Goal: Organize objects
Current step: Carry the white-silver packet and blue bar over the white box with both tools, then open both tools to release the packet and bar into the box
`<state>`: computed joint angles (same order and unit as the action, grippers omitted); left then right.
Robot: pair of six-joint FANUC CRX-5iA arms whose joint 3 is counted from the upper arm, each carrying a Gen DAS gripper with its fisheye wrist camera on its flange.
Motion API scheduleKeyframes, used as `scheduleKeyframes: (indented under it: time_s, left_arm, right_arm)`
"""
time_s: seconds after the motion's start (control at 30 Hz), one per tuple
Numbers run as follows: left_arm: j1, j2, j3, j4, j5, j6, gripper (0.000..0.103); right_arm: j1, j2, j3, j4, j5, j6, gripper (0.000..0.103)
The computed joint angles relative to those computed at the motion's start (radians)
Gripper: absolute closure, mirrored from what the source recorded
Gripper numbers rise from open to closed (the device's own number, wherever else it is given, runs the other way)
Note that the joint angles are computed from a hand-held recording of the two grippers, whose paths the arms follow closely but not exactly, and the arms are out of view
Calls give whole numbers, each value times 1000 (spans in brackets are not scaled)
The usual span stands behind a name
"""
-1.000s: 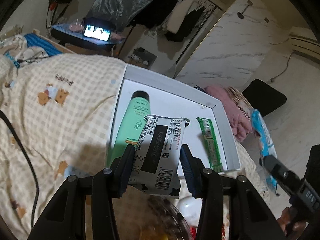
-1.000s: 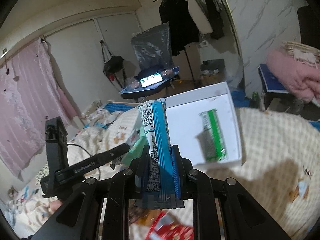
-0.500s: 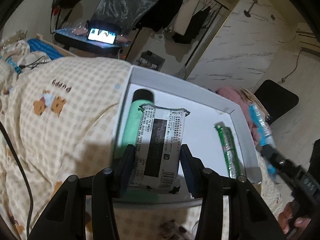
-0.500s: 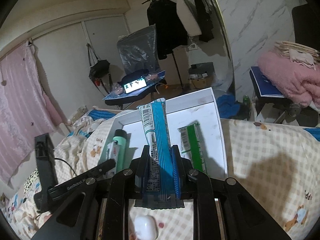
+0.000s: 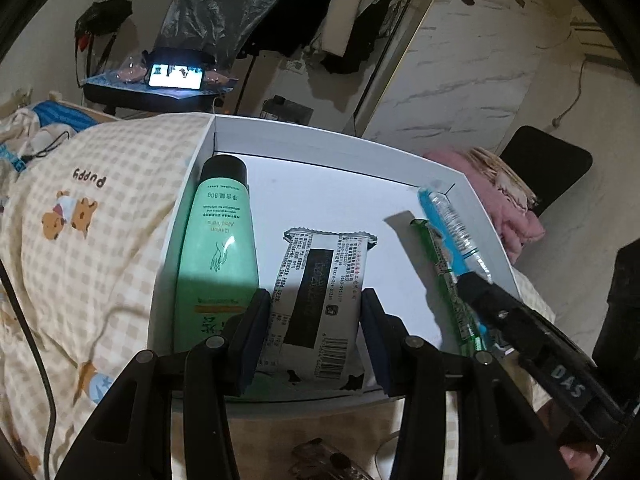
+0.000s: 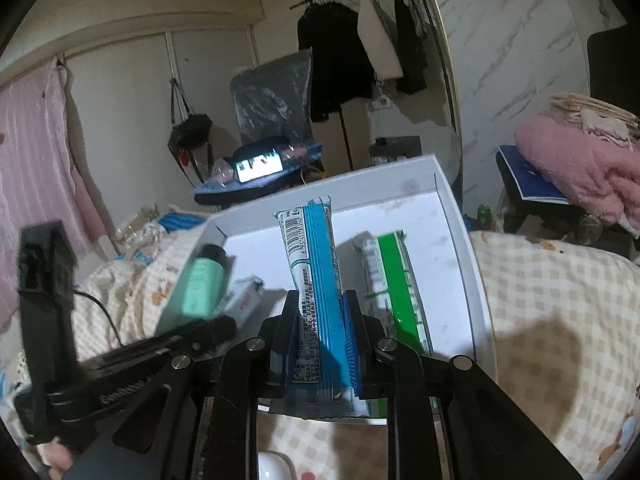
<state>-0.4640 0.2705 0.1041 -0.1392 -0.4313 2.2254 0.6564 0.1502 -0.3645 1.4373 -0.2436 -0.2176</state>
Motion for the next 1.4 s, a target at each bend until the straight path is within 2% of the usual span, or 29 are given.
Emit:
scheduleKeyframes:
  time_s: [0.07, 0.27, 0.37, 0.5, 0.6, 0.67, 0.73, 0.87, 1.0, 1.03, 1.07, 1.1, 1.13, 1.3, 1.4]
  left_arm:
    - [-18, 2, 29, -75, -38, 57, 54]
    - [-28, 13, 51, -102, -68, 64, 54]
    - [-31, 17, 60, -109, -83, 63, 54]
    - [-33, 18, 64, -106, -95, 55, 54]
    - [-20, 14, 43, -50, -73, 26, 53]
    - [0, 4, 1, 39, -28, -35, 50]
    - [9, -2, -19, 81, -8, -65, 49]
    - [9, -7, -29, 101, 3, -98, 39]
    - [-14, -8, 12, -16, -37, -18, 34]
    - [-19, -7, 23, -35, -49, 0, 33]
    - [-25, -5, 38, -60, -69, 24, 32]
    - [-35, -3, 59, -104, -98, 66, 31]
    - [-38, -6, 63, -116, -103, 73, 30]
    - [-68, -22, 89, -212, -137, 127, 28]
    - [-81, -31, 98, -236, -146, 119, 25]
  right_arm:
    - [36, 16, 29, -157, -59, 139, 81]
    - [89, 41, 77, -291, -213, 290, 81]
    - [100, 51, 80, -273, -250, 297, 81]
    - [103, 52, 85, -289, -255, 315, 81]
    - [106, 52, 86, -296, -260, 324, 81]
    - [108, 51, 89, -307, -260, 337, 81]
    - [110, 48, 89, -322, -255, 347, 81]
    - [111, 41, 89, -343, -245, 370, 79]
    - [110, 31, 76, -322, -230, 359, 72]
    - [107, 25, 69, -315, -215, 357, 66]
    - [103, 17, 57, -291, -198, 340, 50]
    - [99, 10, 44, -254, -189, 309, 41]
    - [93, 0, 29, -206, -184, 270, 39]
    - [56, -48, -10, -159, -70, 208, 39]
    - [29, -77, -38, -62, -29, 122, 39]
